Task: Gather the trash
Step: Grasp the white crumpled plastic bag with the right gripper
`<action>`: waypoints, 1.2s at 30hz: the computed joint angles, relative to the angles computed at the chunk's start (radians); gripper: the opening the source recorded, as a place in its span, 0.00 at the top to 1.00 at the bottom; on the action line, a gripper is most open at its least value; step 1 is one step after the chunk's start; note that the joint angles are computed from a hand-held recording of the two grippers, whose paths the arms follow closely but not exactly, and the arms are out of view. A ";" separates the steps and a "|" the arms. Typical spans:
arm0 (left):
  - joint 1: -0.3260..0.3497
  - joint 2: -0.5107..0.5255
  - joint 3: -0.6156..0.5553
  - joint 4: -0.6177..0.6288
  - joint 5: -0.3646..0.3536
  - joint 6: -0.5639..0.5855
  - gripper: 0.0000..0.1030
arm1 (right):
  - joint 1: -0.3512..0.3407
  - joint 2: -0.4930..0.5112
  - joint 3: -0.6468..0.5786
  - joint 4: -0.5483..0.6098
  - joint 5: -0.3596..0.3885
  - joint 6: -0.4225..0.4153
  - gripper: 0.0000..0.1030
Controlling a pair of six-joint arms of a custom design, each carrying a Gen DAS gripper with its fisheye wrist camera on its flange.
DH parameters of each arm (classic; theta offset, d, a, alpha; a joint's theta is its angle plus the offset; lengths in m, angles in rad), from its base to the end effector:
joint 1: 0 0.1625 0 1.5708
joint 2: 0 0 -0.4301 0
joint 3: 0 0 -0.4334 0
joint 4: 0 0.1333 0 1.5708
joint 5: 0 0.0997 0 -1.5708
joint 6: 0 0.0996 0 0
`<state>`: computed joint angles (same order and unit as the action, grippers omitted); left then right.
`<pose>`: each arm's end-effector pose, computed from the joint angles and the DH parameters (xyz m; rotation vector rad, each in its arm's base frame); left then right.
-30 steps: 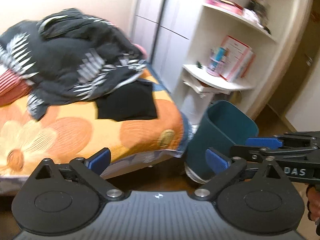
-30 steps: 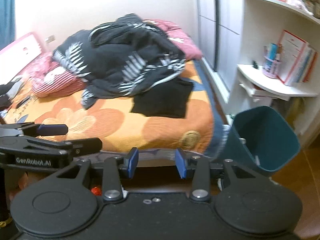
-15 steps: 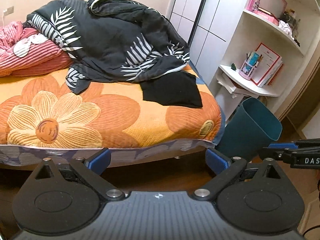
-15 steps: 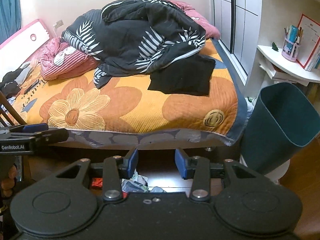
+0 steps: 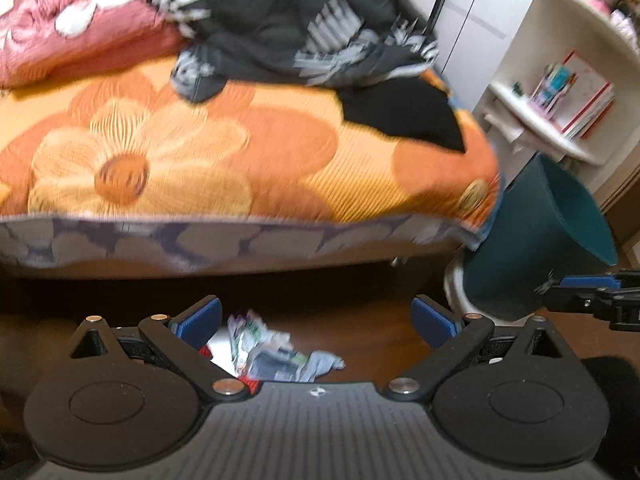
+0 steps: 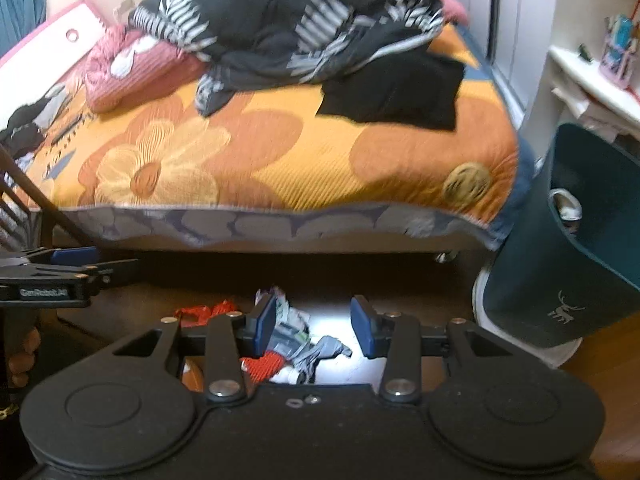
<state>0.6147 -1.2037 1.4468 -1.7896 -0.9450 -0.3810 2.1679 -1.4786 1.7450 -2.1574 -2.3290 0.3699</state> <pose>-0.4391 -0.5445 0.3765 0.7449 2.4827 -0.4951 0.3770 -0.4392 0.4394 0.1232 -2.4932 0.8175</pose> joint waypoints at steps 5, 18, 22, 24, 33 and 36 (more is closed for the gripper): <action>0.039 0.024 0.028 0.051 0.017 -0.030 0.02 | -0.078 0.033 0.036 -0.049 0.098 -0.047 0.60; 0.198 0.226 0.025 0.070 0.081 -0.032 0.02 | -0.388 0.221 0.086 -0.189 0.325 -0.038 0.58; 0.250 0.286 0.029 0.023 0.094 0.090 0.02 | -0.459 0.306 0.053 -0.199 0.339 0.004 0.58; 0.272 0.310 0.031 0.025 0.096 0.128 0.02 | -0.487 0.340 0.041 -0.197 0.353 0.024 0.58; 0.352 0.390 0.026 0.052 0.080 0.178 0.06 | -0.573 0.461 0.020 -0.189 0.392 0.049 0.58; 0.374 0.409 0.017 0.054 0.091 0.187 0.13 | -0.591 0.491 0.008 -0.192 0.393 0.062 0.58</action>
<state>0.9888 -0.7948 1.4636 -1.7353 -0.8539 -0.1945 1.5771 -0.9879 1.7530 -2.3489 -1.9356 0.4321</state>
